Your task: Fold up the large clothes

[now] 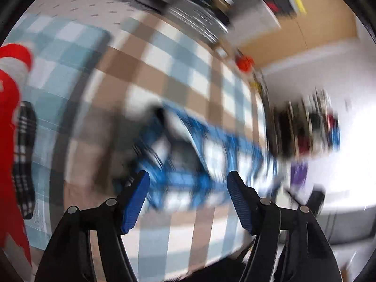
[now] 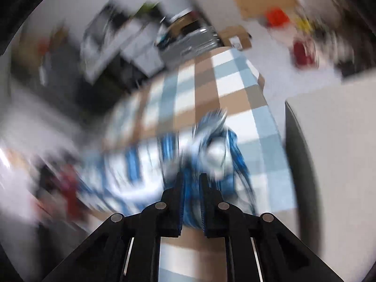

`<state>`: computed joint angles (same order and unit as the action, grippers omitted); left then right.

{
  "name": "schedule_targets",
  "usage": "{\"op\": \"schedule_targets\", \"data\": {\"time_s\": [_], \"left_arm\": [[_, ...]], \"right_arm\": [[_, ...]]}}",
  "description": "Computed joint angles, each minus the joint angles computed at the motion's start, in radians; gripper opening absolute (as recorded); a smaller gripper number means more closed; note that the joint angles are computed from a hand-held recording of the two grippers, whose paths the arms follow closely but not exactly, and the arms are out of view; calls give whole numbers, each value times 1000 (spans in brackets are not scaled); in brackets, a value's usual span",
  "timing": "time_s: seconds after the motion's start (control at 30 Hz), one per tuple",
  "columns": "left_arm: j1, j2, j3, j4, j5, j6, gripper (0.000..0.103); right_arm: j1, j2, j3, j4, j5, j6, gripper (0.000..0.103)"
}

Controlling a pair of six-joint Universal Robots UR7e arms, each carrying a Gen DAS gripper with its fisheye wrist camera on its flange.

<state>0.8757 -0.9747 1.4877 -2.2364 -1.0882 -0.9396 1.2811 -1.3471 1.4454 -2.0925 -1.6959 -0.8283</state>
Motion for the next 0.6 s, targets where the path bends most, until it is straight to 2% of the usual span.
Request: {"op": "schedule_targets", "data": {"time_s": [0.07,0.13,0.2,0.27,0.4,0.47,0.53,0.6], "left_arm": [[-21,29,-10,50,-5,27,64],[-25,87,-55,121,-33,60,64],[-14,137,-99,156,-55,79,64],[6,189,-153,163,-60,78,64],[53,265,-267,160,-97,118,64],[75,300,-339,184,-72,112,64],[91,321,-399,187,-72,129,64],[94,340,-443,182,-26,147,64]], "right_arm": [[25,-26,113,-129,-105,-113,11],[35,-13,145,-122,-139,-141,11],[44,13,136,-102,-131,-123,11],[62,43,122,-129,-95,-114,11],[102,137,34,-113,-131,-44,11],[116,176,-2,-141,-149,-30,11],[117,209,-54,-146,-109,-12,11],[111,255,-140,-124,-60,66,11]]}}
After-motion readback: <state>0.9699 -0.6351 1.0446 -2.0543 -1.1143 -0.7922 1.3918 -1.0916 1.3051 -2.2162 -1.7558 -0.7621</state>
